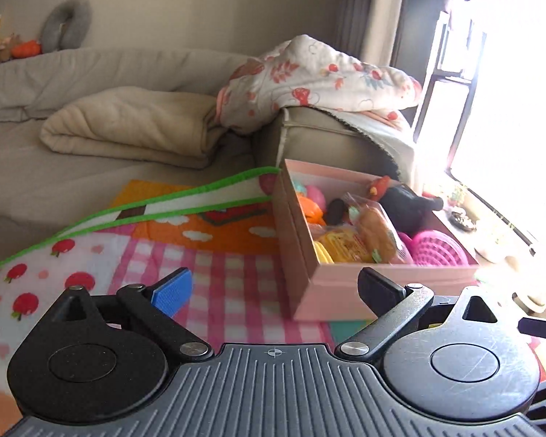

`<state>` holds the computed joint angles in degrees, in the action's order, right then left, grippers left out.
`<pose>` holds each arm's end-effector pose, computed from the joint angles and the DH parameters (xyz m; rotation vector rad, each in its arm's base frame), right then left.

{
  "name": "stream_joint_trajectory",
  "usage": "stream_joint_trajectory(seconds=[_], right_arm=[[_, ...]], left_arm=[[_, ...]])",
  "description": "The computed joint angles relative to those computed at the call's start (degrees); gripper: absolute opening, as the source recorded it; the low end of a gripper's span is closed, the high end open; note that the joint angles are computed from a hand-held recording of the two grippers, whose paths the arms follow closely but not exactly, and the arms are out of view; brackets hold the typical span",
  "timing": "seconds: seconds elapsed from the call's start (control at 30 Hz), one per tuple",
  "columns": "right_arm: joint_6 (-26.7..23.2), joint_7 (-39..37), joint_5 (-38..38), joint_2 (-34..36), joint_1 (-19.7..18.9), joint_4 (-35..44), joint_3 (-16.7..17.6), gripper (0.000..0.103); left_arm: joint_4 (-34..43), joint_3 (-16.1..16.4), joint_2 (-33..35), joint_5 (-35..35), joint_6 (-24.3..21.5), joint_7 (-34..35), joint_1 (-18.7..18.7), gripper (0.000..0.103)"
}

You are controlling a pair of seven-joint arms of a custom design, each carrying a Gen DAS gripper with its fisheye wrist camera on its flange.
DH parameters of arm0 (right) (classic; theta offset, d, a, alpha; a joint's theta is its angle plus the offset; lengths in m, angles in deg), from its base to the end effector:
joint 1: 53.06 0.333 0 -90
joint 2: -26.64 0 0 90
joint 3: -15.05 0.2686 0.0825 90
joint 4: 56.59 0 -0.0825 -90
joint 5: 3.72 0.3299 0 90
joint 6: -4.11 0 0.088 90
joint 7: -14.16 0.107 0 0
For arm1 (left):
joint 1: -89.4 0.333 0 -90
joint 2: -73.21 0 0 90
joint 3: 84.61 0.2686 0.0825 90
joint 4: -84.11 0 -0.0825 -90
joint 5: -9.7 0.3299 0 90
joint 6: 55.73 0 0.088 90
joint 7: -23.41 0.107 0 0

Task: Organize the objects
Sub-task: 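Open the right gripper and withdraw both grippers from the box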

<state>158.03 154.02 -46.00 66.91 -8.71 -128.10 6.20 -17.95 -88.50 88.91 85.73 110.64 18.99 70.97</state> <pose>0.5423 0.4546 0.4124 -1.9458 1.3208 -0.8294 0.5339 -0.2786 0.4448 -1.7057 1.5719 -1.0843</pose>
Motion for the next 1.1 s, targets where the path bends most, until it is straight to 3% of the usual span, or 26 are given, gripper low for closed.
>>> stream_joint_trajectory(seconds=[0.1, 0.2, 0.27, 0.37, 0.47, 0.57, 0.77, 1.1], right_arm=[[0.03, 3.88, -0.51, -6.24, 1.19, -9.92, 0.86, 0.103], [-1.71, 7.97, -2.11, -9.32, 1.95, -15.54, 2.13, 0.103], [-1.5, 13.77, -6.0, -9.92, 2.89, -16.93, 1.14, 0.103], [-0.19, 16.46, -4.53, -10.37, 0.19, -18.0, 3.35, 0.103], [2.6, 23.24, -9.43, -11.09, 1.36, -20.2, 1.43, 0.103], [1.98, 26.72, -13.05, -11.22, 1.62, -20.36, 1.52, 0.103], [1.01, 26.24, -14.58, -10.49, -0.09, -19.05, 3.52, 0.103], [1.95, 27.49, -14.76, -10.31, -0.5, -19.13, 3.51, 0.103]], left_arm=[[-7.72, -1.25, -5.06, 3.78, 1.32, -3.96, -0.47, 0.1], [-12.64, -4.35, -7.07, 0.54, -1.37, -0.41, -0.55, 0.1], [-12.99, -5.71, -6.69, -0.03, -5.25, 0.9, -1.54, 0.1], [-10.76, -7.13, -4.86, -3.81, -11.87, 6.23, -3.1, 0.1], [-9.69, -6.71, -3.95, -5.01, -13.04, 7.25, -3.84, 0.101], [-9.64, -6.32, -3.87, -5.21, -13.72, 6.87, -4.42, 0.102], [-9.87, -6.35, -4.09, -4.96, -15.0, 5.55, -5.06, 0.101], [-9.75, -6.31, -3.97, -4.94, -14.89, 5.56, -5.0, 0.101]])
